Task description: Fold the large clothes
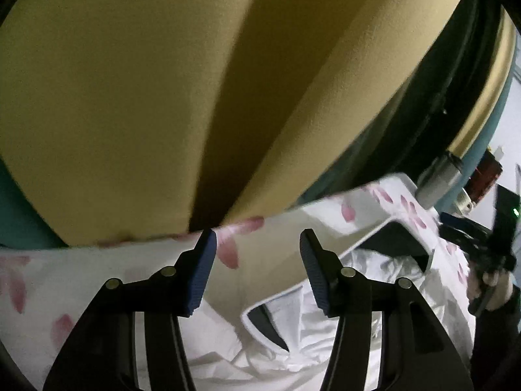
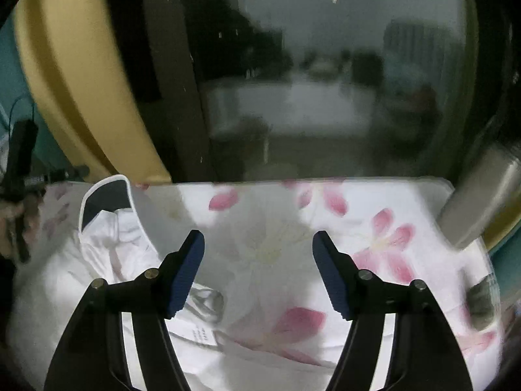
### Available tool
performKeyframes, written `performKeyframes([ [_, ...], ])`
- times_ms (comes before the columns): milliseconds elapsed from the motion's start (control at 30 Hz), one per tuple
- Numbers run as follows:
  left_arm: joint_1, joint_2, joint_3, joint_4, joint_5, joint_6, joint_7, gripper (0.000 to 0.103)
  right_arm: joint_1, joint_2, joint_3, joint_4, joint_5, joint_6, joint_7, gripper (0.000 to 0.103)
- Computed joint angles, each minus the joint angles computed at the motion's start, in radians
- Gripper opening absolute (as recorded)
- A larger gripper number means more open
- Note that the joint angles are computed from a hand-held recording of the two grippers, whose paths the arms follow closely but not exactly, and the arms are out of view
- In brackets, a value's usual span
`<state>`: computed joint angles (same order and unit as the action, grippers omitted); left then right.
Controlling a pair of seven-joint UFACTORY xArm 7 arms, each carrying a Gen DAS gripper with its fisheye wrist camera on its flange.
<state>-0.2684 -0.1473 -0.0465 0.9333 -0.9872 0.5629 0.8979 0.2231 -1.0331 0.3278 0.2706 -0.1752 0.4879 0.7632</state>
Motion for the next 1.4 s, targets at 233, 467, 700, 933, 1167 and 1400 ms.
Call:
performKeyframes([
  [233,-0.001,0.037,-0.015,-0.03,0.012,0.063,0.079,0.058,0.091,0.211,-0.089,0.006,0.066,-0.085,-0.086,0.069],
  [467,0.018,0.022,-0.014,-0.068,0.139,0.124,0.132,0.062,0.181,0.234,-0.137,-0.028,0.141,-0.112,-0.182,0.069],
  [700,0.01,0.033,-0.026,-0.054,0.199,0.139,0.106,0.064,0.149,0.238,-0.048,-0.032,0.108,-0.15,-0.17,0.028],
  [933,-0.029,-0.023,-0.038,-0.1,0.1,0.043,0.221,0.028,-0.039,0.137,0.241,0.064,-0.146,0.042,-0.048,0.013],
  [1167,-0.15,-0.166,-0.002,-0.241,-0.039,-0.144,0.443,0.028,-0.051,0.107,0.443,0.123,-0.379,0.221,0.016,0.013],
  [1400,-0.224,-0.263,0.034,-0.347,0.023,-0.235,0.453,0.028,0.021,0.137,0.513,0.125,-0.486,0.329,0.105,0.016],
])
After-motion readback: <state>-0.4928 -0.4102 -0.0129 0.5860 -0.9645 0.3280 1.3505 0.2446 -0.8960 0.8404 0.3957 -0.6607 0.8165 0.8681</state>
